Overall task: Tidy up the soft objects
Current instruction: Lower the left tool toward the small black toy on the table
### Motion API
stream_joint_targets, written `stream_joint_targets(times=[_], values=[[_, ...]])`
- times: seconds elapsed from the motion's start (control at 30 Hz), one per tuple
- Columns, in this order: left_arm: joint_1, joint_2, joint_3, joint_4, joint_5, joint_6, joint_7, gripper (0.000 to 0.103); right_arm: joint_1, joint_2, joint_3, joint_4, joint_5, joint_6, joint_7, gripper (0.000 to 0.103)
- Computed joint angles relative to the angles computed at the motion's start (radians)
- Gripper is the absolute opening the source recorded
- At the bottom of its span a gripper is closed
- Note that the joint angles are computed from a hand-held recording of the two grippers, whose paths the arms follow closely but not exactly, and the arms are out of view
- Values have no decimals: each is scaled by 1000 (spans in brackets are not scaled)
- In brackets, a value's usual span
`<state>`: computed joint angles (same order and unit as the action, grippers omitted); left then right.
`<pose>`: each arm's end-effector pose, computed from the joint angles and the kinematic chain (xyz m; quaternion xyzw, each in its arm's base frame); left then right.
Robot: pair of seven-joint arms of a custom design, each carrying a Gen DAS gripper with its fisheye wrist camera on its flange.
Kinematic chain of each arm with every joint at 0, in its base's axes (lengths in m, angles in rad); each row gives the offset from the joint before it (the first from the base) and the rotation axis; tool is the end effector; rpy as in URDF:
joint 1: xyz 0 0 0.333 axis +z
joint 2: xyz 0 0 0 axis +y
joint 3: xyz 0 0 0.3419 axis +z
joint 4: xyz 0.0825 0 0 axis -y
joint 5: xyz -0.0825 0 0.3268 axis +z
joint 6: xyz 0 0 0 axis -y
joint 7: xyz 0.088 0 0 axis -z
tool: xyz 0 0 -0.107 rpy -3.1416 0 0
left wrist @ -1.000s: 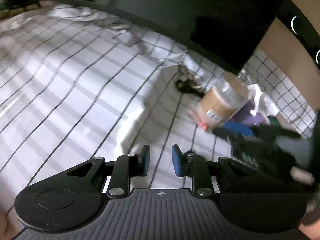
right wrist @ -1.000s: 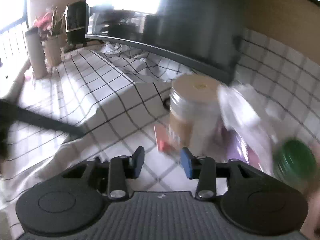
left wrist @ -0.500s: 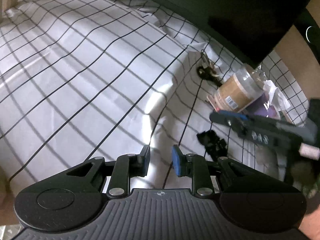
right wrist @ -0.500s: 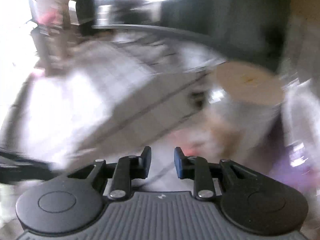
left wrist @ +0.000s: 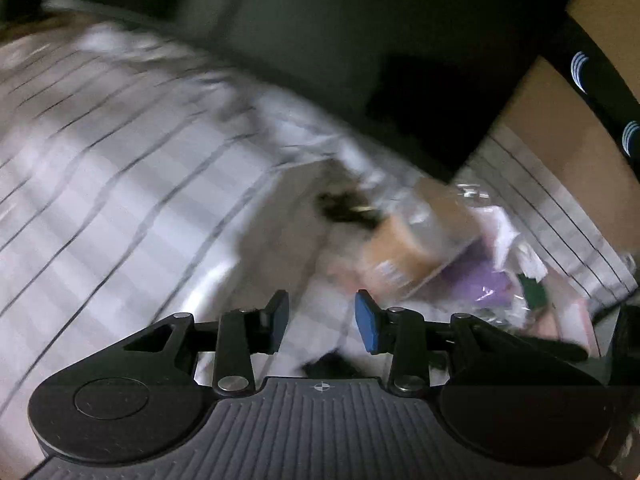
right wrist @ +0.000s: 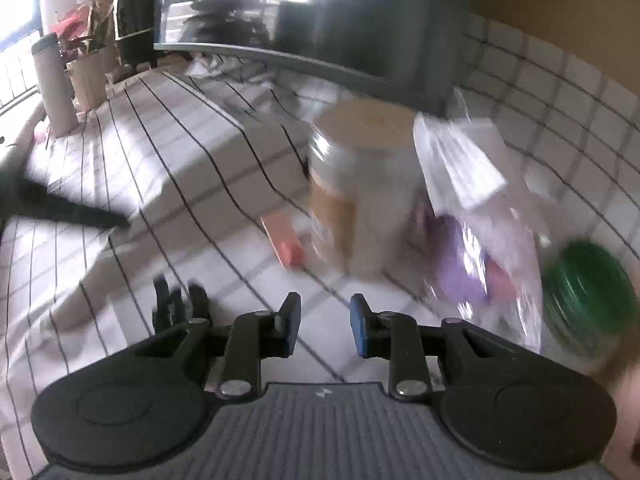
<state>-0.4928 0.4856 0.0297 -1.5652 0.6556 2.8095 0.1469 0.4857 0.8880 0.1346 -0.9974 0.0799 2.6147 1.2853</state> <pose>0.6050 -0.3401 0.4928 -0.7626 0.4998 -0.3790 0.1580 0.6719 0.4157 0.4436 -0.8559 0.3660 -0.1499 0.3332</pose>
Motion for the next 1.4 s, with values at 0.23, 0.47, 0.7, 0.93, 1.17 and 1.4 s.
stream_joint_targets(times=[0.23, 0.47, 0.7, 0.93, 1.17, 1.4], values=[[137, 297, -152, 446, -266, -174, 450, 39, -63, -166, 38, -292, 61, 75, 3, 31], [171, 403, -218, 611, -425, -279, 754, 34, -66, -284, 20, -490, 51, 161, 46, 39], [230, 273, -291, 350, -588, -169, 935, 33, -76, -266, 37, -452, 36, 145, 59, 39], [-41, 5, 88, -67, -447, 70, 391, 32, -56, -164, 59, -290, 33, 81, -15, 39], [-273, -169, 324, -285, -115, 34, -95, 32, -26, -31, 121, -61, 64, -58, -108, 39], [-342, -161, 282, -242, 70, -195, -220, 32, -75, -102, 186, -181, 223, -48, -350, 39]])
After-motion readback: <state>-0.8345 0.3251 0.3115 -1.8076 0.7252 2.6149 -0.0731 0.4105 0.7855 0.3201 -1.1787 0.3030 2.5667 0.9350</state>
